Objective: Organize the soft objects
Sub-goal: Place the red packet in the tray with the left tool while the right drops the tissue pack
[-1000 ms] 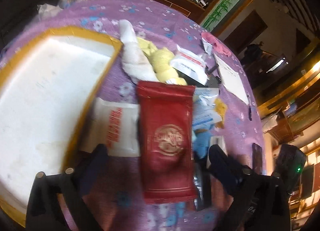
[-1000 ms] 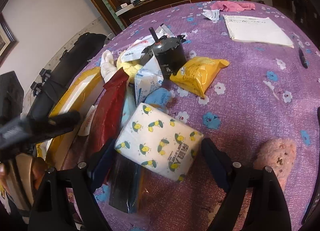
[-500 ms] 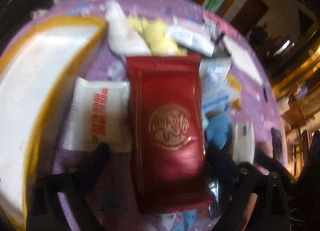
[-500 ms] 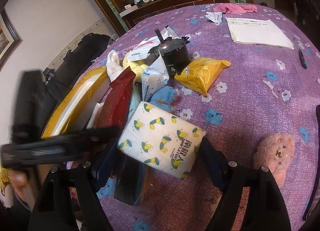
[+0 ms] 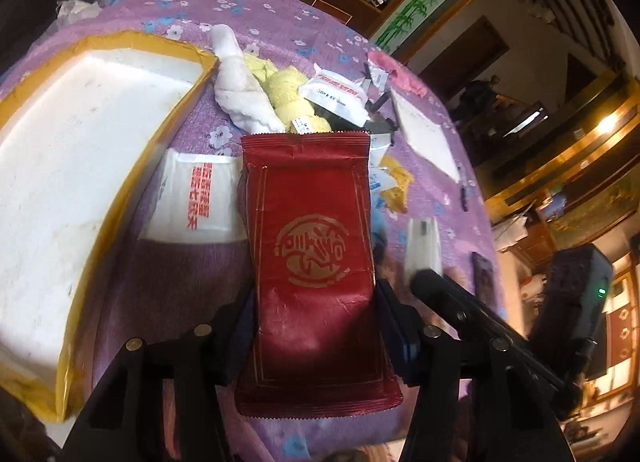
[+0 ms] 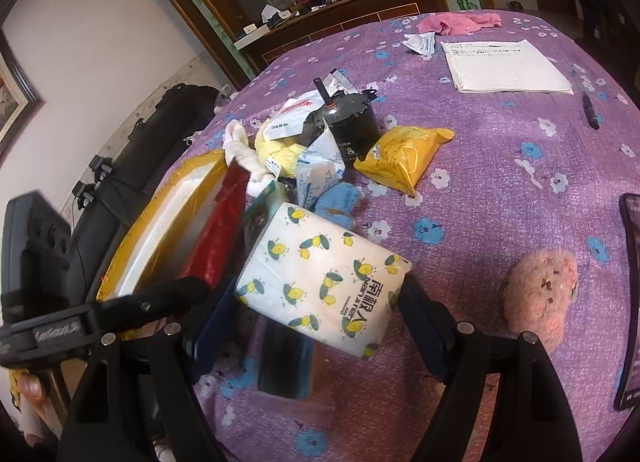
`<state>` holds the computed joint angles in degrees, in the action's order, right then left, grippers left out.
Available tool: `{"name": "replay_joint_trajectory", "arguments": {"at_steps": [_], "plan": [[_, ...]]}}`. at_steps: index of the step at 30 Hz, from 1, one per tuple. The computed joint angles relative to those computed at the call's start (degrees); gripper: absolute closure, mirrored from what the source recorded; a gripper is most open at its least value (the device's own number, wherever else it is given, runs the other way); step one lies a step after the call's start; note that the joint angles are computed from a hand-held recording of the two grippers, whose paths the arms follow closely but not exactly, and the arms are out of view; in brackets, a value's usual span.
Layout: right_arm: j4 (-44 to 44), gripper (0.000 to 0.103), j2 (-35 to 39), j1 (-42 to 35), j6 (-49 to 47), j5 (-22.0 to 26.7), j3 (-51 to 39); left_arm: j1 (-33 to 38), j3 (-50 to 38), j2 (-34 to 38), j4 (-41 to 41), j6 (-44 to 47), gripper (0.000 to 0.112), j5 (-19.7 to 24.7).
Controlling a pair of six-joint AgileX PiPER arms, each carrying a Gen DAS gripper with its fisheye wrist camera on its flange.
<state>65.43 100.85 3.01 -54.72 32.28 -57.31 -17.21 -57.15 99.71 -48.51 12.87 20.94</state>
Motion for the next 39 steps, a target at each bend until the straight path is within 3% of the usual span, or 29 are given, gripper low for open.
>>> {"name": "replay_joint_trajectory", "arguments": {"at_steps": [3, 7, 11, 13, 16, 18, 22, 25, 28, 30, 34, 36, 39], "plan": [[2.2, 0.024, -1.6, 1.1, -1.0, -0.2, 0.6, 2.4, 5.4, -6.8, -6.3, 5.2, 0.052, 0.5], [3.8, 0.023, -2.9, 4.6, -2.2, 0.5, -0.2, 4.6, 9.2, -14.4, -6.4, 5.3, 0.052, -0.1], [1.7, 0.023, -2.1, 10.5, 0.2, 0.2, -3.9, 9.4, 11.7, -20.7, 3.1, -1.9, 0.052, -0.6], [0.1, 0.023, -0.6, 13.3, 2.1, 0.8, -6.9, 12.4, 12.5, -21.7, 4.5, -2.3, 0.052, -0.9], [-3.4, 0.023, 3.5, 18.5, 6.6, 2.3, -14.0, 17.0, 14.4, -23.1, 13.9, -8.9, 0.052, -3.0], [-7.2, 0.023, 6.9, 22.1, 10.7, 3.0, -20.0, 20.6, 15.1, -22.9, 16.9, -9.4, 0.052, -3.6], [-13.8, 0.023, 13.8, 28.6, 17.4, 1.3, -30.5, 28.0, 16.3, -22.8, 14.7, -3.7, 0.055, -2.5], [-15.3, 0.023, 20.8, 29.7, 23.7, 7.0, -39.5, 32.1, 17.4, -20.7, 11.3, 2.0, 0.054, -4.3], [-18.7, 0.023, 24.5, 31.6, 26.7, 6.8, -43.5, 32.9, 16.9, -17.0, 16.9, -1.7, 0.054, -6.2], [-21.7, 0.023, 27.7, 31.5, 31.1, 10.4, -47.2, 33.0, 17.1, -15.2, 14.9, 1.7, 0.054, -7.0], [-31.0, 0.023, 25.2, 32.8, 34.3, 10.0, -44.9, 30.9, 16.3, -15.1, 21.0, -3.0, 0.055, -6.2], [-35.3, 0.023, 23.5, 33.9, 35.1, 8.5, -42.1, 29.6, 15.6, -14.3, 20.5, -1.0, 0.055, -4.4], [-36.1, 0.023, 22.2, 34.5, 34.5, 6.3, -39.7, 27.2, 15.4, -13.4, 23.4, -3.5, 0.054, -4.3]]}}
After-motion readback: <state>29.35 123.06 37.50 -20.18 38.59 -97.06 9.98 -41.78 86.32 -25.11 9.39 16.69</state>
